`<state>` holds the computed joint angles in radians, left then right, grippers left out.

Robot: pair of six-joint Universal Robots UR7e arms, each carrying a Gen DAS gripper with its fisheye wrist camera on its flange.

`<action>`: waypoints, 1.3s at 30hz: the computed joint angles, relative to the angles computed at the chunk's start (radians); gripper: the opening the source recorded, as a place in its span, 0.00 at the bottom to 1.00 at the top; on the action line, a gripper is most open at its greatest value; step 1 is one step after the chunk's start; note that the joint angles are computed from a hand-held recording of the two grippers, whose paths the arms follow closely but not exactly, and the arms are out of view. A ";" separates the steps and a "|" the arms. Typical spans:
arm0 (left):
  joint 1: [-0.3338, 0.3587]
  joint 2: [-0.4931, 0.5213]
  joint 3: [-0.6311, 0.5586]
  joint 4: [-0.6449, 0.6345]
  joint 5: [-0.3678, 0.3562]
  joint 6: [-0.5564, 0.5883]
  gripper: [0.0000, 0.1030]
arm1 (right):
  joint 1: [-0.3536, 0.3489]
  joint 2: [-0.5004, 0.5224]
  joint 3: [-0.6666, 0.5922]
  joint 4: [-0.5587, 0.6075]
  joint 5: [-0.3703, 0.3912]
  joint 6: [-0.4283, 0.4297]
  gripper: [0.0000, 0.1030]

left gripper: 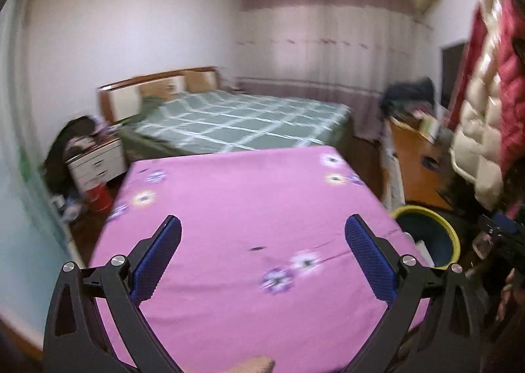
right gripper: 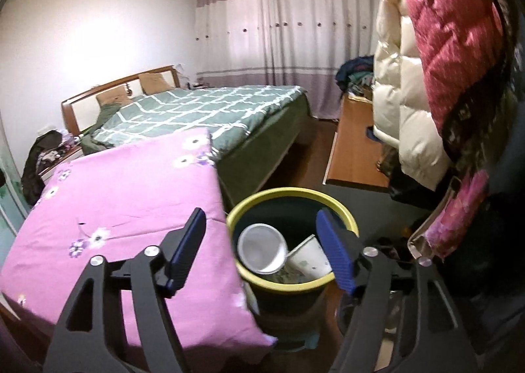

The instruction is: Collect trash

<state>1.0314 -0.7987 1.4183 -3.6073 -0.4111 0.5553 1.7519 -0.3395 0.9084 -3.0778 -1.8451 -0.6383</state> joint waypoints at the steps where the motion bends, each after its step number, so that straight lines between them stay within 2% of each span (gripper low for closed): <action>1: -0.006 -0.023 0.038 -0.035 0.014 -0.002 0.95 | 0.004 -0.011 0.018 -0.002 0.007 0.001 0.67; 4: -0.029 -0.059 0.112 -0.205 0.070 0.069 0.95 | 0.013 -0.033 0.064 -0.021 0.017 -0.016 0.69; 6: -0.039 -0.075 0.147 -0.276 0.085 0.100 0.95 | 0.019 -0.045 0.090 -0.032 0.018 -0.028 0.70; 15: -0.081 -0.112 0.226 -0.469 0.130 0.220 0.95 | 0.033 -0.081 0.169 -0.096 0.034 -0.046 0.75; 21: -0.098 -0.127 0.255 -0.485 0.143 0.221 0.95 | 0.034 -0.094 0.189 -0.105 0.047 -0.045 0.76; 26: -0.107 -0.110 0.230 -0.511 0.149 0.264 0.95 | 0.034 -0.096 0.193 -0.109 0.052 -0.045 0.76; 39: -0.099 -0.104 0.213 -0.416 0.153 0.192 0.95 | 0.039 -0.085 0.181 -0.092 0.038 -0.037 0.77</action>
<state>0.9323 -0.9026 1.6317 -4.0230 -0.2582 0.7477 1.7906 -0.4248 1.0891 -3.1695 -1.8070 -0.6754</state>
